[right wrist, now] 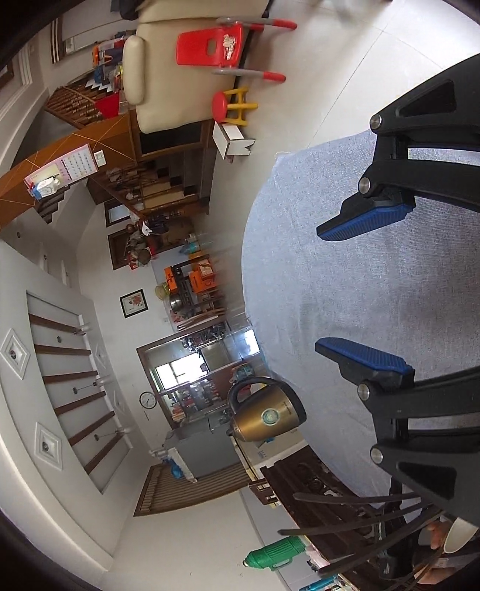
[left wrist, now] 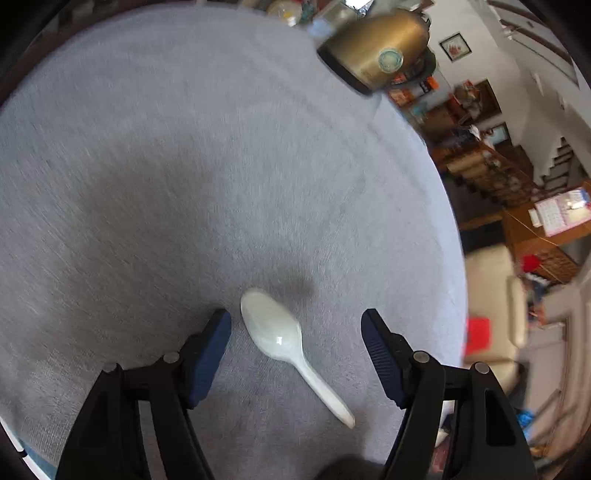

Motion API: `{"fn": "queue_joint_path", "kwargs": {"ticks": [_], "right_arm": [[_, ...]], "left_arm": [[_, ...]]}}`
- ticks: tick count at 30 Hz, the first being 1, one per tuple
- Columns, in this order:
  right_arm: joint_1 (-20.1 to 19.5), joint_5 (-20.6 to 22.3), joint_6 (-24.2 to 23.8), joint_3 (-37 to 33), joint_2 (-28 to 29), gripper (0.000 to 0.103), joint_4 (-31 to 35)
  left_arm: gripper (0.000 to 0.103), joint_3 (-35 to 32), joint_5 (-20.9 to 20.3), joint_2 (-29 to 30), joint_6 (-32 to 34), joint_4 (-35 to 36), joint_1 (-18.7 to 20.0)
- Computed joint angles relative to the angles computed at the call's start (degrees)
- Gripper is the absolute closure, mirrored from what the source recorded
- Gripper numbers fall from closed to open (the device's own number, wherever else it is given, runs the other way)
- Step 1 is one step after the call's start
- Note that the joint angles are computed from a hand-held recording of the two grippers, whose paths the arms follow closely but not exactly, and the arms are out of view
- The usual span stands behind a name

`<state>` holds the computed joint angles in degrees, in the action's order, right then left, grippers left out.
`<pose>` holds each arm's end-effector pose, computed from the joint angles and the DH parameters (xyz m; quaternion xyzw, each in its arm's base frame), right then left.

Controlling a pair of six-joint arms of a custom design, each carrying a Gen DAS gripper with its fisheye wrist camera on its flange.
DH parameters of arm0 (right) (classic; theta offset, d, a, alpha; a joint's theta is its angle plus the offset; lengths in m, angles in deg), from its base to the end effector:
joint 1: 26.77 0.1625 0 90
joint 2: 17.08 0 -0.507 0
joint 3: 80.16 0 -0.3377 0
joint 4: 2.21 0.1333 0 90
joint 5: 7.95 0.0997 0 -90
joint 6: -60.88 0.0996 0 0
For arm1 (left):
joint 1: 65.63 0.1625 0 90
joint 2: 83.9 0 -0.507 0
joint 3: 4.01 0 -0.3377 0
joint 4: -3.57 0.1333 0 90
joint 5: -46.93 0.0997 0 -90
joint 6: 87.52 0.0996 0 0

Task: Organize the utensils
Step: 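Lower the left tool over the last white spoon and close on it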

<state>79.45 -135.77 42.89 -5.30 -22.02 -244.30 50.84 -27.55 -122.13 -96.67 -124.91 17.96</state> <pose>0.2684 -0.6640 -0.0230 0.0062 -0.7442 0.6179 0.2538 0.0640 -0.8627 0.3277 -0.0489 0.9720 -0.2041 0.1059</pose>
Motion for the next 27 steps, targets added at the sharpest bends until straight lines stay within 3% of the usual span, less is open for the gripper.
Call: {"fn": "queue_joint_path", "kwargs": {"ticks": [2, 5, 8, 10, 17, 18, 19, 25, 27], "right_arm": [[-0.09, 0.41, -0.02, 1.24, -0.37, 0.045, -0.79], [0.26, 0.58, 0.95, 0.11, -0.21, 0.045, 0.67], [0.15, 1.23, 1.72, 0.01, -0.35, 0.045, 1.17], [0.07, 1.51, 2.23, 0.61, -0.59, 0.045, 0.88], [0.37, 1.32, 3.3, 0.57, -1.25, 0.045, 0.42], [0.5, 1.27, 3.09, 0.96, -1.45, 0.045, -0.25], [0.67, 1.15, 2.88, 0.93, -1.55, 0.045, -0.6], [1.28, 1.09, 3.2, 1.2, -1.9, 0.045, -1.04], [1.56, 1.23, 2.76, 0.73, -1.57, 0.045, -0.69]], "left_arm": [[0.03, -0.32, 1.33, 0.43, -0.59, 1.32, -0.64], [0.04, 1.25, 8.22, 0.58, 0.95, 1.09, -2.55], [0.056, 1.24, 10.81, 1.1, 1.86, 0.68, -3.13], [0.074, -0.94, 12.23, 2.21, 1.86, 2.09, -3.32], [0.09, -5.52, 11.12, 4.1, 5.36, 3.25, -2.53], [0.101, -4.83, 10.83, 3.76, 6.22, 1.85, -2.53], [0.103, -4.91, 10.9, 3.56, 6.4, 2.34, -2.52], [0.103, -2.06, 9.83, 1.96, 8.87, 0.61, -2.12], [0.103, -2.65, 6.78, 1.59, 8.37, 3.03, -1.72]]}}
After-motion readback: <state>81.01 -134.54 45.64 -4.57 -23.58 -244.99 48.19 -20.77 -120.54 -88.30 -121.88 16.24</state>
